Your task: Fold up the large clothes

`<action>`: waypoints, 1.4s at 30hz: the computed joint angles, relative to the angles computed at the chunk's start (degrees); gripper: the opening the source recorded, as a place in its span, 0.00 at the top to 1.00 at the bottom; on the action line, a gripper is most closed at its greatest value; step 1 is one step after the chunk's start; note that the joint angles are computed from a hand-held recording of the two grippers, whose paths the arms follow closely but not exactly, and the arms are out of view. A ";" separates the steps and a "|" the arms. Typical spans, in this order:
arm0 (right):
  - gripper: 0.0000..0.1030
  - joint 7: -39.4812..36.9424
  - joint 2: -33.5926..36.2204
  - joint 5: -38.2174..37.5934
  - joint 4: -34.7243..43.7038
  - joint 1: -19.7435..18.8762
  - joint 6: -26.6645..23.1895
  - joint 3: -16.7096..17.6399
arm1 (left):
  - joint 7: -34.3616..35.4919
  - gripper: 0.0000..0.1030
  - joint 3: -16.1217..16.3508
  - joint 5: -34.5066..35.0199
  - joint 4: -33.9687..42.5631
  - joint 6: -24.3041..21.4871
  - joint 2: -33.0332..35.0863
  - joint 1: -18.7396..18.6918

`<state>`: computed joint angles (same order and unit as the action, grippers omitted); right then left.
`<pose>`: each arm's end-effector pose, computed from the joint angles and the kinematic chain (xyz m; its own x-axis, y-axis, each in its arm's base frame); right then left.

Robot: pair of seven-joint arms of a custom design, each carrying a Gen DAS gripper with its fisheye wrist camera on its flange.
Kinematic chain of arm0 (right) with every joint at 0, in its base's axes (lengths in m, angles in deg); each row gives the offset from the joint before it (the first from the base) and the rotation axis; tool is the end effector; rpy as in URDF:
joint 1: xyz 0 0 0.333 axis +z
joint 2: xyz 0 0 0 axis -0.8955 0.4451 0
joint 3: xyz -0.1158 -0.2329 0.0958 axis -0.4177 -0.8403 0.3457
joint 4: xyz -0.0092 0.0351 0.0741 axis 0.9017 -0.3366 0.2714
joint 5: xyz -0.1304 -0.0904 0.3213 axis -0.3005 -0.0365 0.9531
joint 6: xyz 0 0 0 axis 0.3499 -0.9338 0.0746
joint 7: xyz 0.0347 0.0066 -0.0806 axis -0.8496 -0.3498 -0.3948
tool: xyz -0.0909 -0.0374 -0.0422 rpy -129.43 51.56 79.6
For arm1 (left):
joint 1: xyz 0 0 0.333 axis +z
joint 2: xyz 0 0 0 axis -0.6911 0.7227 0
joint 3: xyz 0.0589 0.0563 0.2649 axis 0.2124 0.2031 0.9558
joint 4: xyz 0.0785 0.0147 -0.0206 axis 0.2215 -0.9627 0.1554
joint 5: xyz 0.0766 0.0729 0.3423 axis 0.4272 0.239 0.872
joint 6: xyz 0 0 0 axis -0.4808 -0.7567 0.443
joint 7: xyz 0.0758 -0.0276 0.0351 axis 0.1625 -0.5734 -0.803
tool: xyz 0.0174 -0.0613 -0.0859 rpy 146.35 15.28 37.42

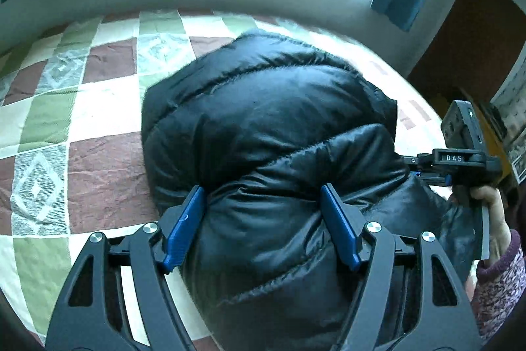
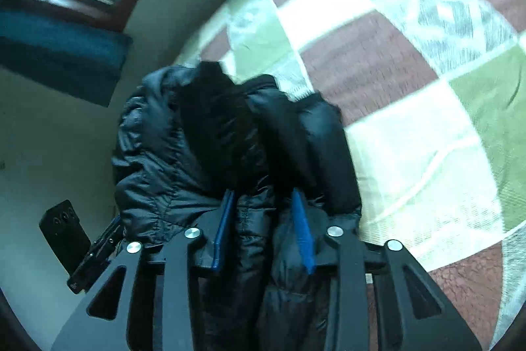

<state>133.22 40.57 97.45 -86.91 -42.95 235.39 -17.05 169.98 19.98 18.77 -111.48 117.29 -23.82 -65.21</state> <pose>0.3915 0.1243 0.4708 -0.2087 -0.6991 -0.6839 -0.8648 0.4584 -0.2048 0.4504 -0.2792 0.4935 -0.4735 -0.8396 0.2663 -0.7557 0.2319 -0.6124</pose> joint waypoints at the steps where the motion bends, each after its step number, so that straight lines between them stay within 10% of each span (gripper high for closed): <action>1: 0.69 -1.20 -0.19 1.49 -0.76 0.68 0.19 -0.81 | -0.22 0.31 -0.17 0.73 0.50 -0.09 0.85 0.05; 42: 0.69 -11.25 -1.19 12.12 -3.23 2.20 3.64 -2.22 | -0.03 0.32 -0.81 2.34 -2.52 8.57 1.94 -0.90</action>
